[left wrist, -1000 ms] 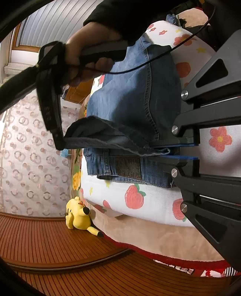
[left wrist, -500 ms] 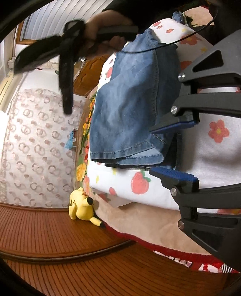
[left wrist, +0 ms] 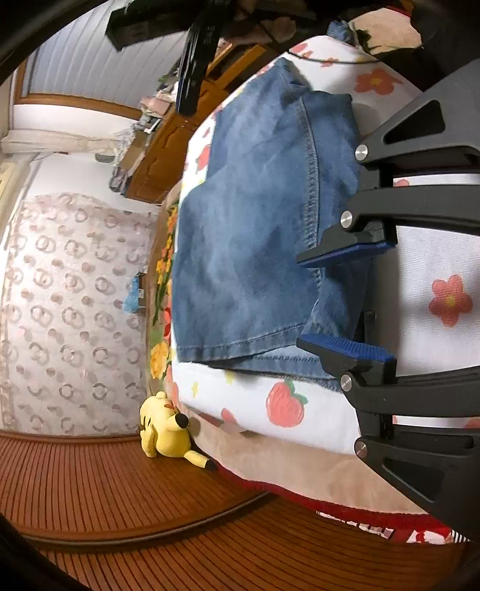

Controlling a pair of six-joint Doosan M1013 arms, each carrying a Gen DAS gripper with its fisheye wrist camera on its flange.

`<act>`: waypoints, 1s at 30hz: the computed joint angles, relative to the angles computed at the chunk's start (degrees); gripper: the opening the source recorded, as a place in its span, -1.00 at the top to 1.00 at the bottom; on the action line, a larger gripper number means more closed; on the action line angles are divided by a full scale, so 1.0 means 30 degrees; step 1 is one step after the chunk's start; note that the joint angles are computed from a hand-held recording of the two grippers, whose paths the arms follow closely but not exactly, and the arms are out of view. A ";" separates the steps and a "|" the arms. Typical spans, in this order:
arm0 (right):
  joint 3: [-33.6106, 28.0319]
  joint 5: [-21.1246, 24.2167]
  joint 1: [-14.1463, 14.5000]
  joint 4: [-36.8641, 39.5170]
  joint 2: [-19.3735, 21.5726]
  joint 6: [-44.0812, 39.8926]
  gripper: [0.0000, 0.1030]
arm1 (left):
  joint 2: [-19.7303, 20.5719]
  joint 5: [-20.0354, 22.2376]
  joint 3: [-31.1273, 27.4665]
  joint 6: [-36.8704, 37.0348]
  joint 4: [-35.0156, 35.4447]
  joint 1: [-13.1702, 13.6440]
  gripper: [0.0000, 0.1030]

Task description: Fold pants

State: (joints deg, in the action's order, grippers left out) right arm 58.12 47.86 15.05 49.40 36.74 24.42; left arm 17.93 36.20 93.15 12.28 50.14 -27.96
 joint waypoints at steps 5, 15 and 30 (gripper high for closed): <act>0.1617 -0.1115 -0.0633 0.0283 -0.0882 -0.0302 0.14 | 0.0095 0.0197 0.0123 -0.0045 -0.0481 0.0009 0.52; 0.4275 -0.2562 -0.1694 0.0913 -0.2274 -0.0057 0.13 | -0.0460 0.0612 0.0884 -0.1237 0.0631 -0.0294 0.96; 0.5404 -0.4286 -0.1733 -0.2624 -0.3165 0.5093 0.12 | -0.0589 0.1545 0.0630 -0.1552 0.0886 -0.0511 0.78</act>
State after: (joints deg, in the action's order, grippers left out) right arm 74.33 35.00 9.85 41.52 27.25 39.70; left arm 16.16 40.84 95.04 7.62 52.80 -29.50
